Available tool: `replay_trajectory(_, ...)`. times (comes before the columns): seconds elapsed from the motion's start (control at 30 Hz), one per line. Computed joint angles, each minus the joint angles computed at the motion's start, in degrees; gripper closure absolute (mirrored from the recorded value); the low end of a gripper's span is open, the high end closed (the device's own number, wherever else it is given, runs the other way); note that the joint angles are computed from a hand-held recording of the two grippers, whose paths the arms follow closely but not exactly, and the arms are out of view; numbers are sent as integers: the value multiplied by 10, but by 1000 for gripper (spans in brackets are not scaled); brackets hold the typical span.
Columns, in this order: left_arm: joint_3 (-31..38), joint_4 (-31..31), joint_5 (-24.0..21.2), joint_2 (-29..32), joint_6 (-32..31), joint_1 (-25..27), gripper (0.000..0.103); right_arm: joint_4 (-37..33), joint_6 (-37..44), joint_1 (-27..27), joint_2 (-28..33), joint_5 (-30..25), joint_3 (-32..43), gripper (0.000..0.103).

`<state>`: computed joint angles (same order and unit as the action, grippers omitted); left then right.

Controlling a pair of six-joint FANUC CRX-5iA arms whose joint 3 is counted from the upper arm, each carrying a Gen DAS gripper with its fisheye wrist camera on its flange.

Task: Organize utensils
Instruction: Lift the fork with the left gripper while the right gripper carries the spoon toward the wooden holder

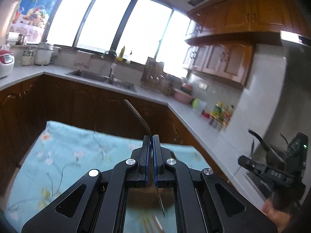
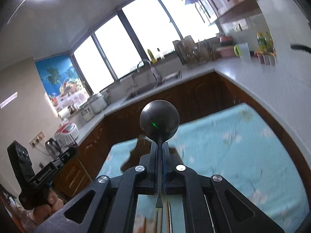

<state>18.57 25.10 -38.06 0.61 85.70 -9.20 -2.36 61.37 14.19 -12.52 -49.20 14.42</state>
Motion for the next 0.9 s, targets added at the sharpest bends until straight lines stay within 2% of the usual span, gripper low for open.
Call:
replay_trajectory(0.13, 69, -88, 18, 53, 68, -18, 101, 23, -14, 3, 35, 27, 19, 99)
replay_trajectory(0.3, 95, -134, 16, 90, 97, -29, 101, 24, -7, 4, 72, 43, 29, 99)
replay_trajectory(0.4, 81, -128, 15, 95, 82, -32, 101, 15, 0, 5, 88, 39, 33, 99)
replay_trajectory(0.53, 46, -103, 27, 91, 31, -37, 101, 10, 6, 10, 99, 31, 22, 99)
replay_trajectory(0.67, 34, -112, 31, 92, 12, -44, 101, -7, 16, 7, 107, 16, 17, 99)
replay_trajectory(0.77, 36, -101, 19, 99, -1, -45, 101, -11, 19, 5, 107, 15, 12, 99)
replay_trajectory(0.9, 40, -116, 0, 103, -7, -51, 101, -6, 30, 10, 106, 2, 13, 99)
